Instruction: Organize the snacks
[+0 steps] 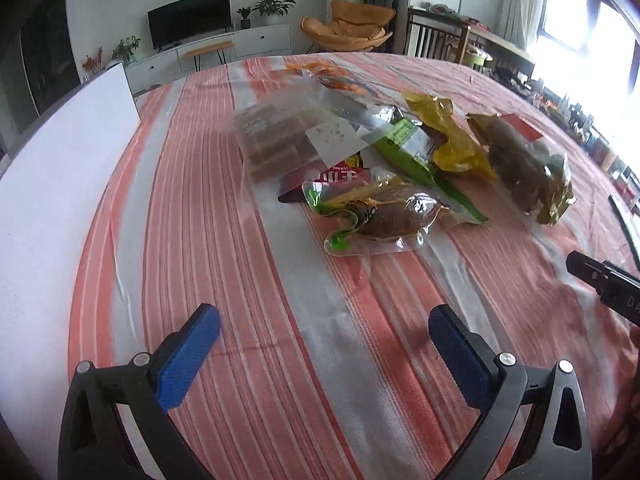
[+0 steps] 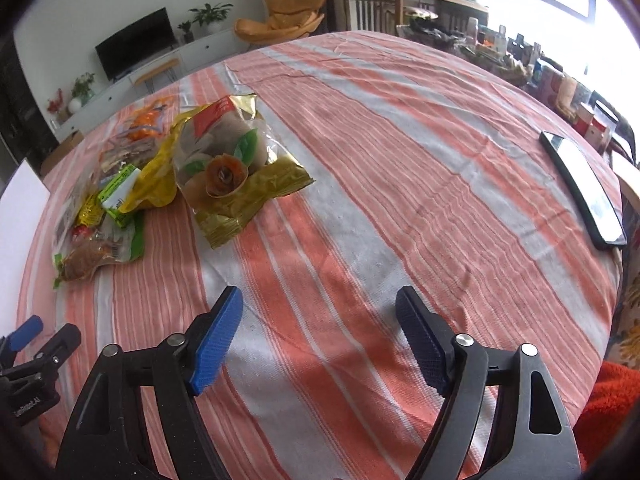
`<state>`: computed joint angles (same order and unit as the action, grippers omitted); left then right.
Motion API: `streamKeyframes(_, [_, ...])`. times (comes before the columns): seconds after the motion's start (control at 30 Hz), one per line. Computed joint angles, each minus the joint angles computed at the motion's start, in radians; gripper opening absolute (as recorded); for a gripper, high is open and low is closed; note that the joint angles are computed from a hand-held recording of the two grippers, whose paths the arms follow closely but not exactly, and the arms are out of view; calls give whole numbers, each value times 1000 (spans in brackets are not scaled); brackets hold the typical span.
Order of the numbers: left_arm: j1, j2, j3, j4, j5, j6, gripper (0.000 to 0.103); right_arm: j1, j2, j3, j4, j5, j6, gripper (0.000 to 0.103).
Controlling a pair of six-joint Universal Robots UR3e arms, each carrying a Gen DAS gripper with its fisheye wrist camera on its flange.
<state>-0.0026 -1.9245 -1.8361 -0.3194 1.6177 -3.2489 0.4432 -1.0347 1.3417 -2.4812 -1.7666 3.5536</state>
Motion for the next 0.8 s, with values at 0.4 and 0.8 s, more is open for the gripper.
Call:
streamKeyframes(0.4, [-5,9,-3,-9,9,0,103,40,51,-93,92,-59,-27,92])
streamKeyframes(0.8, [-5,11,-4,-10,9,0,103,42,51,-92,89,-62,-28,92])
